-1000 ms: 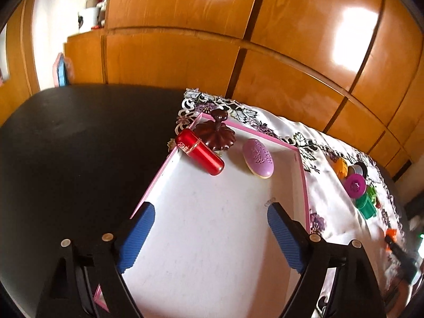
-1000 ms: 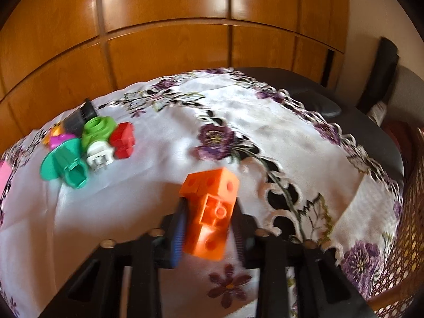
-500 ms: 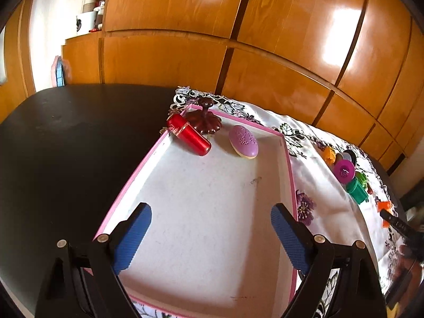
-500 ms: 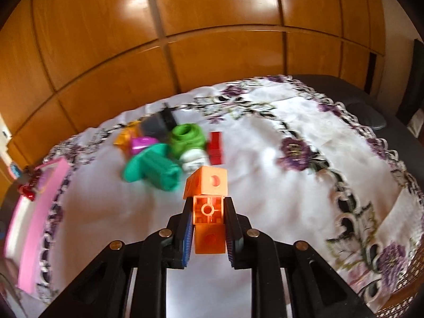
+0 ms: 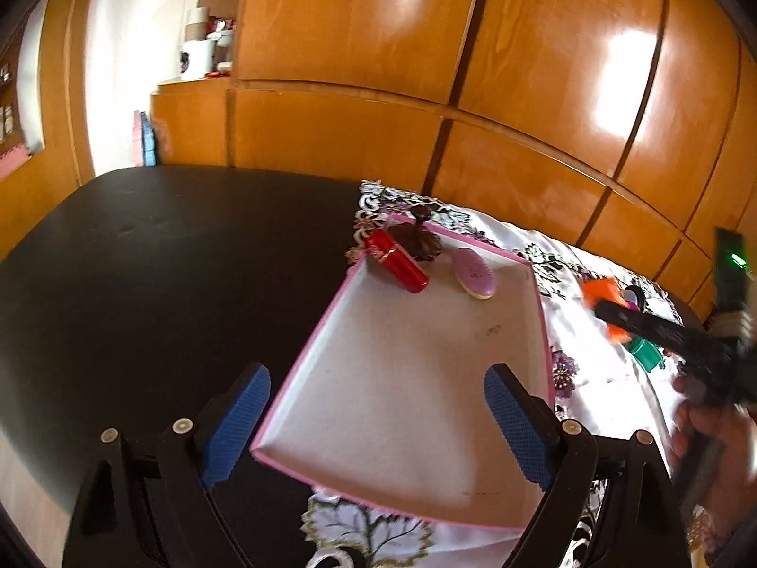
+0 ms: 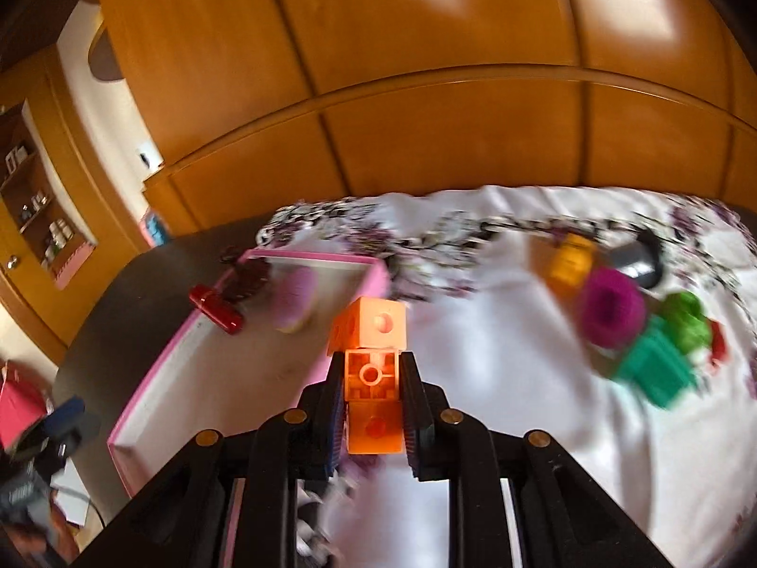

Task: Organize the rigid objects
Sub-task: 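Carry the orange block into the pink box and open the right tool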

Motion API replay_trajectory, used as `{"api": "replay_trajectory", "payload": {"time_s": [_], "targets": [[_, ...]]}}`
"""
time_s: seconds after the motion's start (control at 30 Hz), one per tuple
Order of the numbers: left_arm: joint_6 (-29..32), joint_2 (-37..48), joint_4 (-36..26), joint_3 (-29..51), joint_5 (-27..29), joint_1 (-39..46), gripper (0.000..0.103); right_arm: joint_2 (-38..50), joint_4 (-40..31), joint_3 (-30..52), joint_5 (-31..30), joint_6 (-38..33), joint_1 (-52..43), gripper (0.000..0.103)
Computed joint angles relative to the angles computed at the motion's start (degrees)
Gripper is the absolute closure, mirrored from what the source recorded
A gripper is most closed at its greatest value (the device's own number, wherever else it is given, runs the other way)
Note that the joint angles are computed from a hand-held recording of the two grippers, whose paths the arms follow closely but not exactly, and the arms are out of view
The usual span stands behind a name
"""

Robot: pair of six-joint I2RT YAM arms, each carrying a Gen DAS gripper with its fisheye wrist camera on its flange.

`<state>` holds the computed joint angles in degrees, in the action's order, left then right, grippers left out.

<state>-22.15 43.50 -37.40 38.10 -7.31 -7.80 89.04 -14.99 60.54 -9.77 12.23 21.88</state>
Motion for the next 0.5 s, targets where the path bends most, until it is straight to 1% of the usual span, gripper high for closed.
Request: {"api": "replay_trajectory", "payload": {"time_s": [0.07,0.13,0.3,0.5], "targets": [[-0.21,-0.96,-0.56,-0.29,1.27,1.23,0.010,5.54,-2.04,5.94,0.79,1.78,1.86,0.084],[-0.21,-1.19,-1.02,-0.38,1.95,1.59,0.010,8.54,-3.11,9.38,1.90,2.52,3.12,0.084],[-0.22,-1.29,-0.74,-0.97,2.69,0.55,0.010,16.39,-6.12,18.14,6.53,1.36,5.99,0.084],[-0.59,-0.23,0.02,-1.40,3.76,0.42,0.010,21.25,-9.29,23.41,10.55,1.92,6.64,0.083]]}}
